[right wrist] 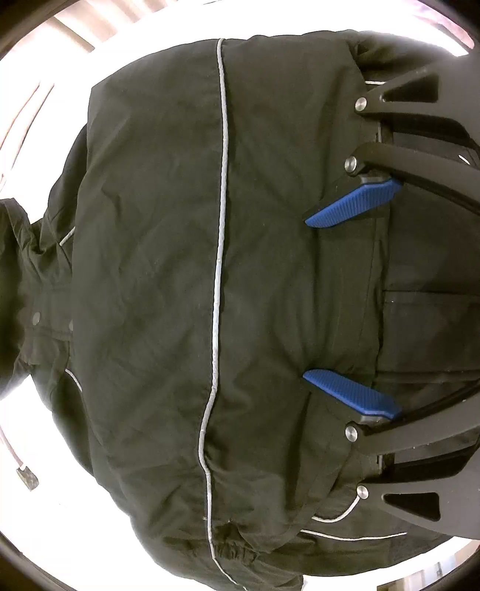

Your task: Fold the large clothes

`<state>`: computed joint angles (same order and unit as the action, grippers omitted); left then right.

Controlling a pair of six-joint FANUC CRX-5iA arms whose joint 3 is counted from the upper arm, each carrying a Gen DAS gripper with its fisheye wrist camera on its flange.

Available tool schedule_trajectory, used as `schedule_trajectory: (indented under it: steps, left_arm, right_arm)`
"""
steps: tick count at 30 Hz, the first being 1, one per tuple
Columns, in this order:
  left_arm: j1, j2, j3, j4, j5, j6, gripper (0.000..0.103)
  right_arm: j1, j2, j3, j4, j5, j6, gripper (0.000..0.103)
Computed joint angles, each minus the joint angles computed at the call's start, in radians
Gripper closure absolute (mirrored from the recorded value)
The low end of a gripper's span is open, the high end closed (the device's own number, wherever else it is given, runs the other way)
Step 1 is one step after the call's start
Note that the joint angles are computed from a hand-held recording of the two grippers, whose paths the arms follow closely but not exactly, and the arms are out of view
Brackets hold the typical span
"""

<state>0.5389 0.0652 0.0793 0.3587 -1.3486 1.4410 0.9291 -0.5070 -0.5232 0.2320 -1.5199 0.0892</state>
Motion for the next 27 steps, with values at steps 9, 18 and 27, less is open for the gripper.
schedule_trajectory:
  steps: [9,18,27]
  left_arm:
    - [-0.01,0.042,-0.066,0.085,0.089,0.028,0.049]
    - [-0.09,-0.013,-0.036,-0.023,0.172,-0.083,0.086]
    - [-0.214,-0.222,-0.097,0.046,0.215,-0.266,0.087]
  right_arm:
    - [0.007,0.021,0.017,-0.006,-0.018,-0.003,0.021]
    - [0.031,0.019,0.013,0.005,-0.021,-0.026,0.021]
    - [0.046,-0.02,-0.009,0.009,-0.011,-0.026,0.019]
